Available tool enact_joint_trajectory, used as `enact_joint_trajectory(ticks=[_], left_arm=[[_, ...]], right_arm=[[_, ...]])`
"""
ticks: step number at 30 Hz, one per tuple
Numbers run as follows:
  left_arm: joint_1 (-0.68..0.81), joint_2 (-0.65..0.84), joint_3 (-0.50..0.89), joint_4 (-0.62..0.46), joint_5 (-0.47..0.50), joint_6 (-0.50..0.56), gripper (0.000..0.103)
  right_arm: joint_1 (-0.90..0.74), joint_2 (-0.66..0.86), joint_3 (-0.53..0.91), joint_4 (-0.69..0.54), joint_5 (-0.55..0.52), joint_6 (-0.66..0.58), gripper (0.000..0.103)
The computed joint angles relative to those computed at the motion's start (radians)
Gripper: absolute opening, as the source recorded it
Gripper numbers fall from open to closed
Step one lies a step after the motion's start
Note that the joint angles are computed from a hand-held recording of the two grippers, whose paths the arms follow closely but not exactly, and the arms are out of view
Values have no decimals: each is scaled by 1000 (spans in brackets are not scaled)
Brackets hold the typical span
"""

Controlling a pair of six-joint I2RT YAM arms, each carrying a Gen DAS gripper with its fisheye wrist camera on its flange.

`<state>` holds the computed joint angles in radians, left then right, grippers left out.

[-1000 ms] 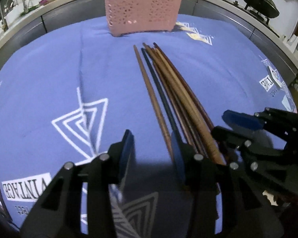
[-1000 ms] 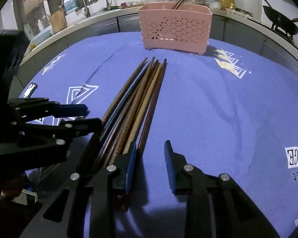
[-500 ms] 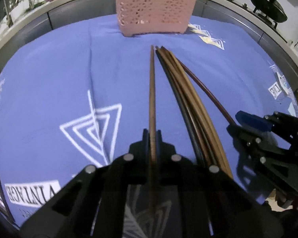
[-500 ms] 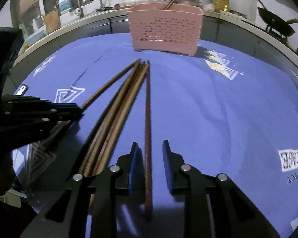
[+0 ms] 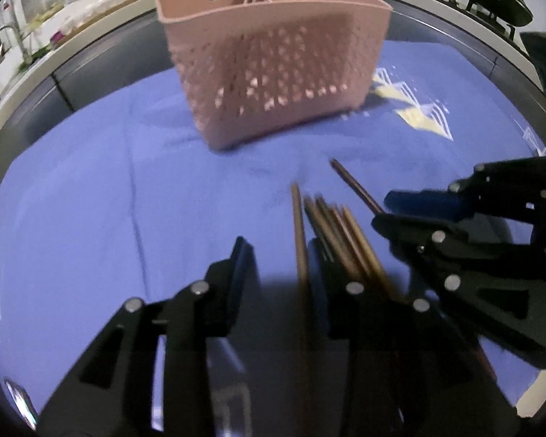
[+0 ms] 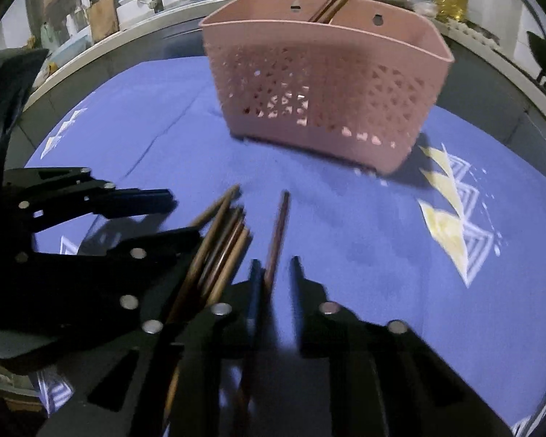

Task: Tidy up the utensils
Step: 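Lift both chopsticks and carry them above the pink basket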

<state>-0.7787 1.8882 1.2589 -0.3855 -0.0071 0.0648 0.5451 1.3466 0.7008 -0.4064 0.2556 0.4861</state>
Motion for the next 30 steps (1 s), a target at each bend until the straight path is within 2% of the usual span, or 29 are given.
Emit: enact_joint_trajectory(ticks=[2,6,8,11,13,16,22,25,30], left_arm=[[5,32,46,-13,7,10,31],[7,71,117,-62,44,10,6],[10,70,132,-90,45,0,5],[44,-39,39,-33,100,-11,5],[78,-150,-28,-2,156,-25,5],[133,-304,-95,29,230,-38,4],[198,-541,-176,50,300,-62,4],[206,-579,-180,61,297,-68,4],[187,-572,-138,54,255,-61,4]], right_arm=[[-48,7,7,14,-53,-22,7],[-59,15,15,18,-60,-29,5],[-71,-20,-10,39,-84,-20,5],[-43,-177,-84,59,-51,12,5],[2,-284,-114,51,6,32,5],[128,-453,-121,13,168,56,5],[335,-626,-108,7,454,57,5],[370,-633,-113,51,538,39,5],[325,-577,-97,103,516,21,5]])
